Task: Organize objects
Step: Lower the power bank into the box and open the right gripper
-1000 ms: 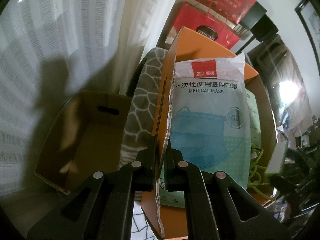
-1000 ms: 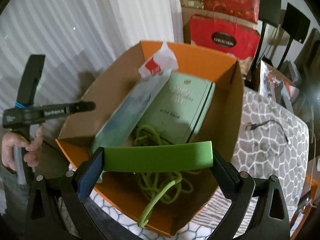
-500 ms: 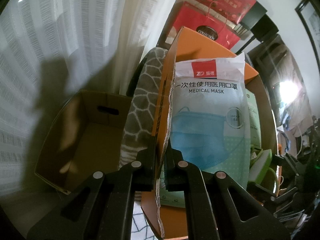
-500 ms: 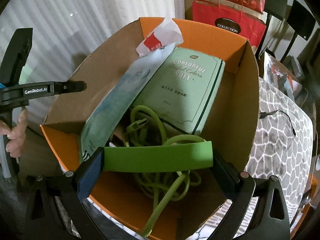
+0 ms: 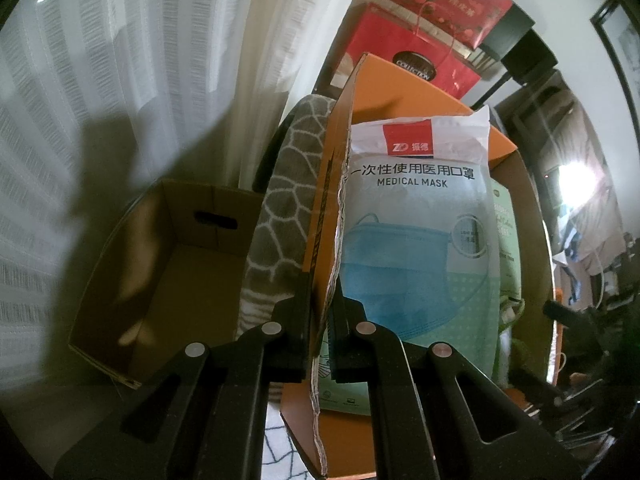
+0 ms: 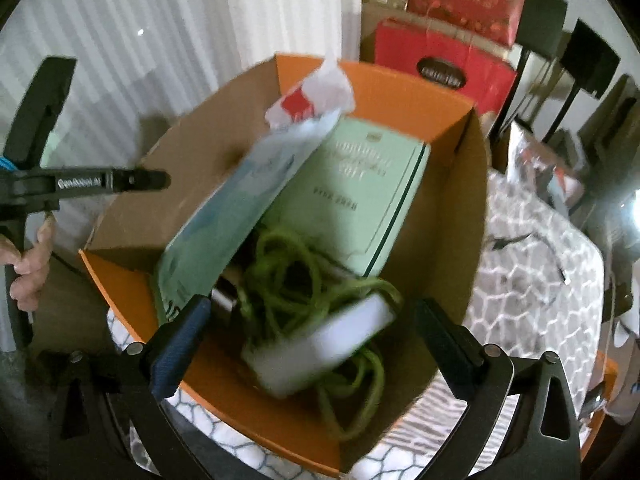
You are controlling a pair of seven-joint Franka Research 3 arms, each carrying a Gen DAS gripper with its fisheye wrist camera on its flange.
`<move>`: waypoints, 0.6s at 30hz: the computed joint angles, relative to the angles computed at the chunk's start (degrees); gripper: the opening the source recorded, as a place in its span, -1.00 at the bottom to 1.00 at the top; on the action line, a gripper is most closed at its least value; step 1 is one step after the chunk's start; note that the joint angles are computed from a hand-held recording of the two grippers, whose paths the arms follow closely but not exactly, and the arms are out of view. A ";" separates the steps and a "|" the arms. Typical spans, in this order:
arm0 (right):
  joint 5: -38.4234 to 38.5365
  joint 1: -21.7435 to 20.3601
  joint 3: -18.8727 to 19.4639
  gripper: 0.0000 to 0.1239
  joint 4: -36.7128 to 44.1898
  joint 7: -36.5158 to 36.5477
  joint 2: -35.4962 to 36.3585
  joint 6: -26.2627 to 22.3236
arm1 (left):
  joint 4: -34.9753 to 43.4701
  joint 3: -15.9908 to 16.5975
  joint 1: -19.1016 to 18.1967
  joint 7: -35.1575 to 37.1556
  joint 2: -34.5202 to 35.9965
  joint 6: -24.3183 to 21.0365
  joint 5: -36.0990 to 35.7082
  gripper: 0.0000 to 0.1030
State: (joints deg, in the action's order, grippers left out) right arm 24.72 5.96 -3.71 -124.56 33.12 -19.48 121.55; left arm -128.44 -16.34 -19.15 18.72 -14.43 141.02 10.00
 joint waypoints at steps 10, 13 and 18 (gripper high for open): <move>1.90 -0.46 -0.78 0.65 1.23 0.12 -0.36 0.83 | 0.04 -0.01 0.03 -0.02 0.05 -0.08 0.08 -0.89; 2.58 -0.73 -1.18 0.65 2.06 0.45 0.00 0.74 | -0.02 0.04 -0.01 0.04 0.02 -0.01 -0.01 -0.89; 3.24 -1.34 -1.46 0.66 3.04 1.23 0.51 1.98 | -0.03 0.04 -0.03 0.05 0.03 0.06 -0.08 -0.89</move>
State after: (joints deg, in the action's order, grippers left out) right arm 27.96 4.62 -5.17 -121.52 34.35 -18.98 123.53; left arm -128.47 -16.30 -19.18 18.78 -14.40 141.08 9.92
